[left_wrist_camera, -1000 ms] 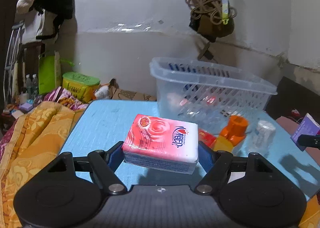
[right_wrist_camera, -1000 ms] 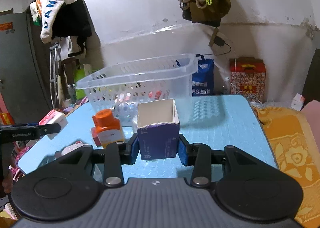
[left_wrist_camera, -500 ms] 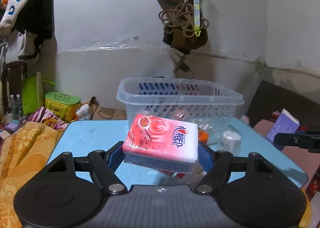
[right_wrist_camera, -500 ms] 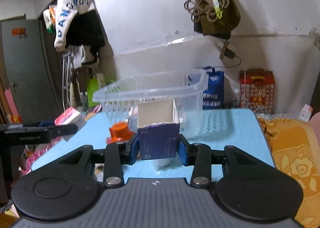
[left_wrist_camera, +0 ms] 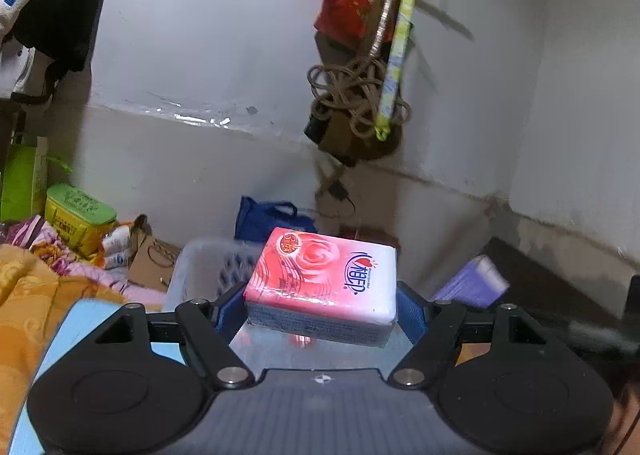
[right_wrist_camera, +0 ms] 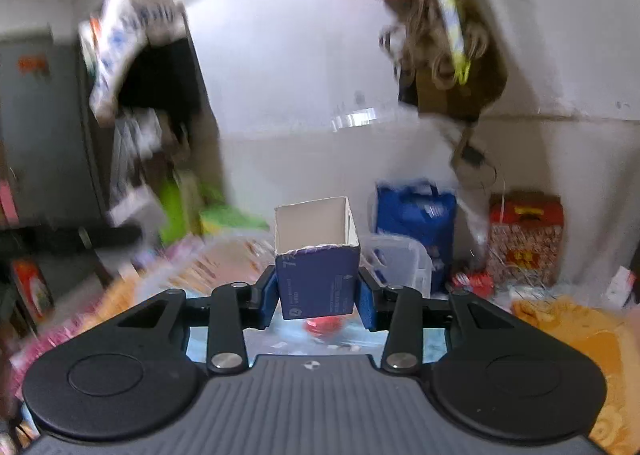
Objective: Organize objects
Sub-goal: 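Lift the paper box and tissue pack into the basket and open both tools, then grasp the plastic-wrapped white cup with the right tool while the left tool grasps the white plush toy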
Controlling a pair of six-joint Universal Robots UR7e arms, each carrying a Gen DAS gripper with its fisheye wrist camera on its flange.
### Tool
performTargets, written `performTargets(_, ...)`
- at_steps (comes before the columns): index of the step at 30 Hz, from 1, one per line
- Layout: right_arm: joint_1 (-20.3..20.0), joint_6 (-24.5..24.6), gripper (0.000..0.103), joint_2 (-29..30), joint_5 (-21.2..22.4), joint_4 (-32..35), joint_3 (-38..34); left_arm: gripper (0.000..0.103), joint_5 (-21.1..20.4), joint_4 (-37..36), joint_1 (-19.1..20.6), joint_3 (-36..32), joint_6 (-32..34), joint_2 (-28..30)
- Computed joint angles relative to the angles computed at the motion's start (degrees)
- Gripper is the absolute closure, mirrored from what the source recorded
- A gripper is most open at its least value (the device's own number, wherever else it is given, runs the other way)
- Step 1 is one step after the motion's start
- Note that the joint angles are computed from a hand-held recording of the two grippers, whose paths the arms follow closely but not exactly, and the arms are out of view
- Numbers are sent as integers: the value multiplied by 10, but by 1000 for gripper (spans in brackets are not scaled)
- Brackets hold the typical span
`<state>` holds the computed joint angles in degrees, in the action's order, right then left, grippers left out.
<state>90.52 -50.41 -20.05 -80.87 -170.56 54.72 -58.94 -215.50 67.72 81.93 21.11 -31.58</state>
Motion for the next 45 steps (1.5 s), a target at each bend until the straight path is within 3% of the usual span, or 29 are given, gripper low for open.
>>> performTargets(3,7,22,59,57,-34,99,-118,25,23,68,10,-95,-5,37)
performTargets(6,9,20,57,82,-50,108,-154,25,23,143,25,-158,-40,64)
performTargets(7,9,18,49,81,-45,105,-151,25,18,163,29,-173,-45,70)
performTargets(8,8,13,23,76,-40,100,-139,24,14,163,32,-176,-45,73)
performTargets(10,7,9,0,62,-31,18,-89,16,34,139,31,-186,-30,86)
performTargets(12,4,0,0,44,-21,-45,-45,0,39,114,30,-179,-16,86)
performTargets(15,-7,27,0,-2,18,-74,32,0,35,85,28,-130,-7,61)
performTargets(19,-32,85,0,-67,40,-129,161,0,10,39,24,-3,4,9)
performTargets(22,-66,142,0,-97,71,-159,238,0,31,31,14,101,16,-15)
performTargets(26,-70,130,0,-109,19,-136,257,0,63,76,2,164,13,-24)
performTargets(30,-68,126,0,-109,-10,-137,261,0,84,79,-1,162,0,-15)
performTargets(35,-59,75,0,-98,-49,-148,272,0,89,129,7,138,-33,-1)
performTargets(39,-58,39,0,-91,-58,-162,281,1,64,181,20,124,-78,4)
performTargets(42,-56,-4,0,-83,-62,-183,284,9,78,136,19,124,-39,19)
performTargets(45,-55,-18,0,-75,-54,-204,282,14,54,113,23,142,-34,7)
